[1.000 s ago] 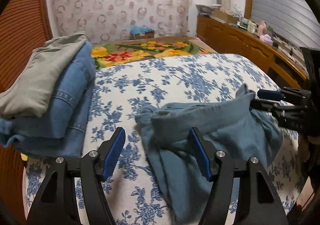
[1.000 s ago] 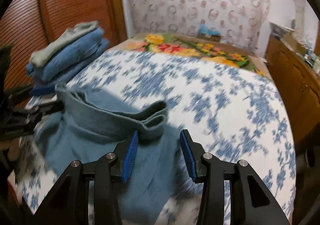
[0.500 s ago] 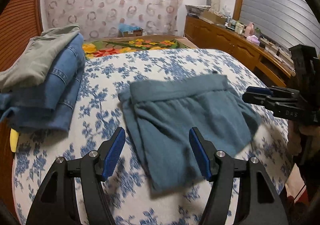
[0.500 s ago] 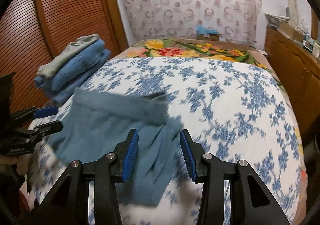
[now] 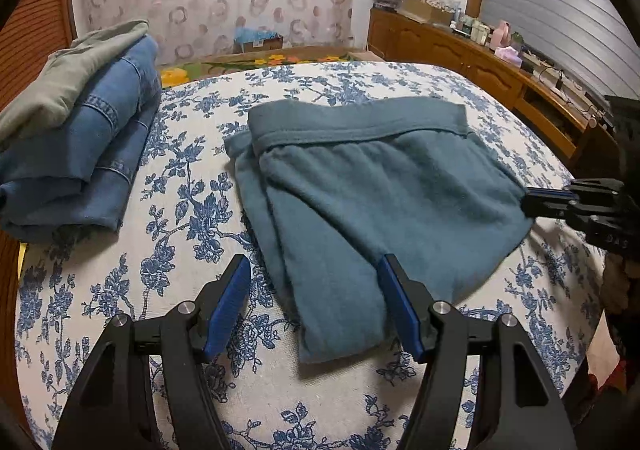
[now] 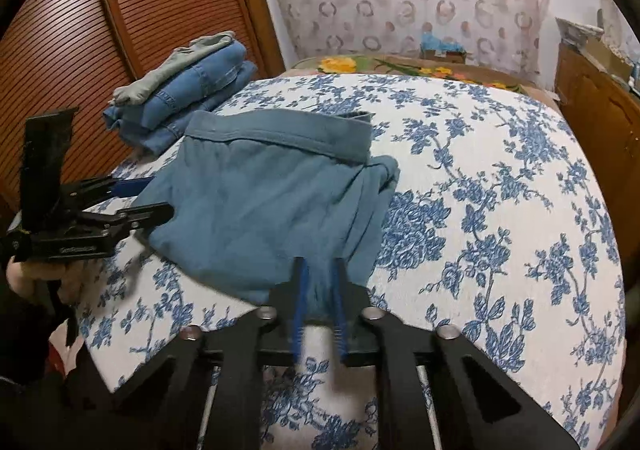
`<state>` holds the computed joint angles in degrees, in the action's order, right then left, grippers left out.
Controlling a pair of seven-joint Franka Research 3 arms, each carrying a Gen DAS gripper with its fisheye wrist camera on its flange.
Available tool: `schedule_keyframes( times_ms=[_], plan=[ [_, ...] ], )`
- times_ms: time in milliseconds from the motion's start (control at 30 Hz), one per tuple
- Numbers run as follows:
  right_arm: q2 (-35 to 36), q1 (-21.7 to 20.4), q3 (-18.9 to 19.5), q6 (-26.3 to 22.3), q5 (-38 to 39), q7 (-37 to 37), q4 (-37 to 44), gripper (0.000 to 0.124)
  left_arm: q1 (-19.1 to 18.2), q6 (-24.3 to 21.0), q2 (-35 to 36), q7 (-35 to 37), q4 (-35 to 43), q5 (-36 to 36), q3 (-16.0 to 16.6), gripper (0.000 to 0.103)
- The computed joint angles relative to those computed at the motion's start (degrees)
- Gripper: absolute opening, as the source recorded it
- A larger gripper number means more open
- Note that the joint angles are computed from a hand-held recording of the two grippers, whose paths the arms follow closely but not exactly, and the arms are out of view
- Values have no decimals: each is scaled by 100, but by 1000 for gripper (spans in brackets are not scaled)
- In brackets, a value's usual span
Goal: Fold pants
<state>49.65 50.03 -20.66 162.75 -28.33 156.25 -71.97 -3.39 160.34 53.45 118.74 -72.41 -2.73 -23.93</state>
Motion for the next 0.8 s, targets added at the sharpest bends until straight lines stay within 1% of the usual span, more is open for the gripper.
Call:
schedule_keyframes(
  times_ms=[67,133,300,400,467,500,600,633,700,733,800],
  plan=[
    [-126,210,-231,92,-156,242,-253,4,28,-4,19,22,4,-20,-38,67],
    [-255,343,-333,164,-262,418,-479,4,36,-23,37,23,27,-40,-49,68],
    [-274,361,-272,-108,-421,466,-426,4,26,40,17,9,-19,-36,-32,68],
    [-164,333,-250,-334,-554,582,-171,16,54,57,13,8,-45,-50,-62,68],
    [-49,244,-154,-569,-601,575,75,28,59,61,10,6,-53,-48,-68,68],
    [27,162,-62,-722,-586,519,229,30,62,63,8,6,-57,-46,-70,68],
    [215,-159,313,-938,-416,264,591,36,76,76,8,16,-67,-50,-89,68],
    [251,-230,391,-948,-356,213,651,38,95,92,3,38,-89,-57,-114,67],
    [317,-288,436,-971,-293,176,780,41,245,68,4,239,-155,-128,-324,55],
    [360,-321,471,-1008,-252,115,865,42,272,69,-10,298,-185,-156,-364,53],
    [460,-338,481,-1116,-208,38,1050,43,352,41,-17,461,-229,-233,-492,40]
  ],
)
